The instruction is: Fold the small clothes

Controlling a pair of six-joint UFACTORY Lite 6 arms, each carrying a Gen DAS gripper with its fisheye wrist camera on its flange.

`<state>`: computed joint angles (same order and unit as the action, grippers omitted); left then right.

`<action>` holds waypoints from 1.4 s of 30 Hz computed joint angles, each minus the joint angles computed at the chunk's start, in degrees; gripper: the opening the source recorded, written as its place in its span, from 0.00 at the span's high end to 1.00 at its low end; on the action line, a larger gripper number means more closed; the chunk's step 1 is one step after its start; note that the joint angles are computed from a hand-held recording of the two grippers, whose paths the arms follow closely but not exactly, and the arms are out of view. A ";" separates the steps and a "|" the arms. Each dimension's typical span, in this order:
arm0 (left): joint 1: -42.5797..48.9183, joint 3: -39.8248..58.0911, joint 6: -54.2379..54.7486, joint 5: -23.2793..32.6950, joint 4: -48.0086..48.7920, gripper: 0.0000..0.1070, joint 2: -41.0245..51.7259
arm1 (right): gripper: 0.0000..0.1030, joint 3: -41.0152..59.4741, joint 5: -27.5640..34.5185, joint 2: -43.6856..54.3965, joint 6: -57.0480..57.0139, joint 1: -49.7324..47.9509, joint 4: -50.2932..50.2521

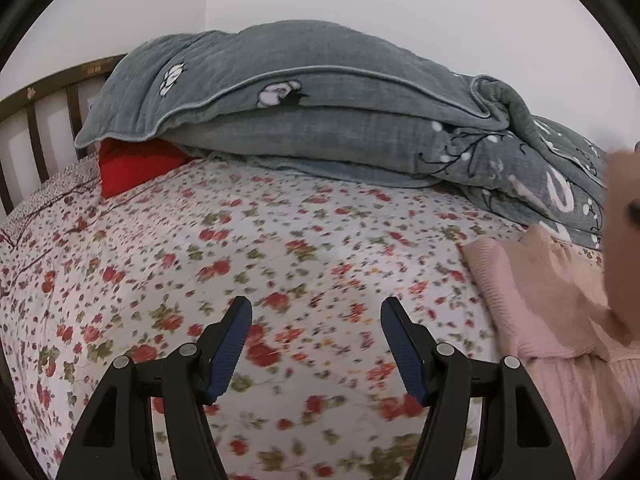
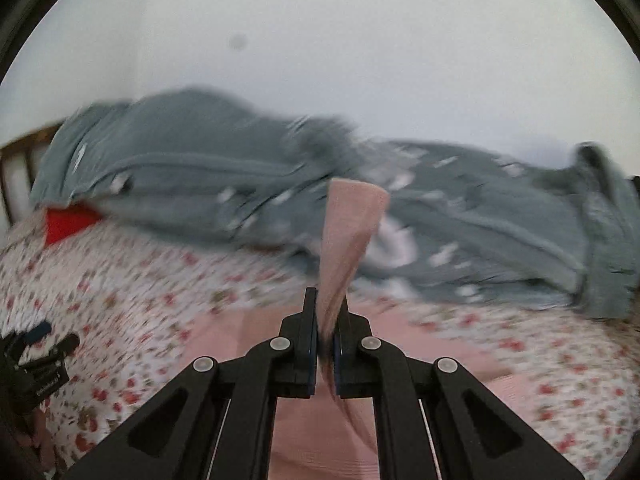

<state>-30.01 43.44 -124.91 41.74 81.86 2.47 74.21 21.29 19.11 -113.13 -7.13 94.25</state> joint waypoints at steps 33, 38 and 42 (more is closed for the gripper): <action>-5.34 31.47 7.10 -18.25 2.79 0.40 26.28 | 0.49 33.79 15.58 31.26 22.11 -29.97 -35.62; -3.22 32.89 1.24 -23.26 8.04 0.52 29.13 | 0.49 54.39 23.08 45.72 38.25 -30.02 -46.89; -4.05 34.65 6.24 -22.31 3.44 0.54 31.09 | 0.45 54.37 23.54 46.23 38.34 -29.93 -46.82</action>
<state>-34.06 78.09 -118.67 19.44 85.30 33.56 128.58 44.83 65.34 -74.79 -37.07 47.43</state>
